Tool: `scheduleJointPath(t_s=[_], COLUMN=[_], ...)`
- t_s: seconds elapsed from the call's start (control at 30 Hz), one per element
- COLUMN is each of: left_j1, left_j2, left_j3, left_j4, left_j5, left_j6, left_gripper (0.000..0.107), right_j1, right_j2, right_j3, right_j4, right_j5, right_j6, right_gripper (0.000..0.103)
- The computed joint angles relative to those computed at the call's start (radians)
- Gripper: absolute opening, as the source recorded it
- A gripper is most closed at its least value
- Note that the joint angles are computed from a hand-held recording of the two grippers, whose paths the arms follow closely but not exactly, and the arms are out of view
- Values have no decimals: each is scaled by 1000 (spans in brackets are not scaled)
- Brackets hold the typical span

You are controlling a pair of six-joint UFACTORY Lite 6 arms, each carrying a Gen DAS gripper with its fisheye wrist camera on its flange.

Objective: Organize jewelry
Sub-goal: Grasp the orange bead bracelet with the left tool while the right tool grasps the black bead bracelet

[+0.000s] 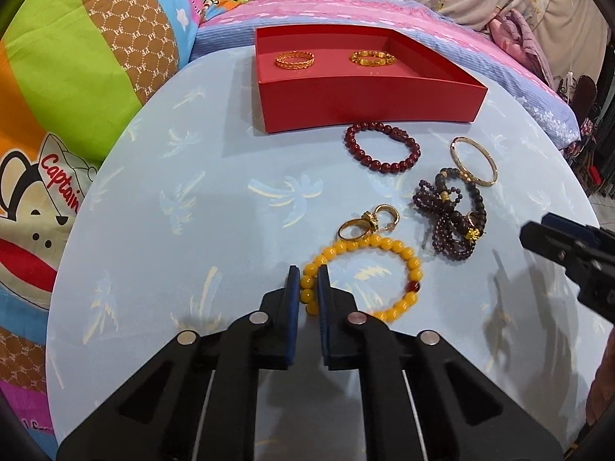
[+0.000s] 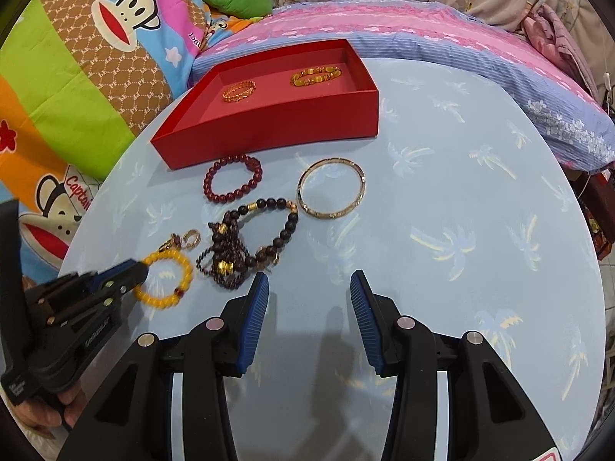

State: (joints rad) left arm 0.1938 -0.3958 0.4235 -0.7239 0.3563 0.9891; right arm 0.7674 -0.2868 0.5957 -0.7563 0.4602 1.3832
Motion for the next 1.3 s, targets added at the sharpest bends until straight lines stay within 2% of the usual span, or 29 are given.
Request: scheduleJointPath(t_s=[0.1, 0.47, 0.6, 0.73, 1.0, 1.3], left_j1=[25, 21, 26, 25, 27, 50], left_j2=[-11, -26, -29, -34, -36, -70], left_j3=[-5, -19, -23, -29, -28, 7], left_j4=[-11, -16, -30, -40, -42, 5], left_j5=[28, 27, 27, 22, 30, 135], left_j6=[20, 20, 36, 52, 45, -9], left_gripper=[7, 7, 7, 7, 7, 7], right_j1=[-23, -48, -49, -56, -48, -1], right_j2=[58, 280, 299, 266, 116, -88], right_j3=[37, 193, 190, 160, 39, 8], right_j4=[-10, -63, -90, -64, 18, 54], right_j5=[-31, -70, -80, -93, -91, 30], right_j6=[5, 51, 80, 44, 3, -39], right_gripper=[40, 15, 13, 8, 7, 7])
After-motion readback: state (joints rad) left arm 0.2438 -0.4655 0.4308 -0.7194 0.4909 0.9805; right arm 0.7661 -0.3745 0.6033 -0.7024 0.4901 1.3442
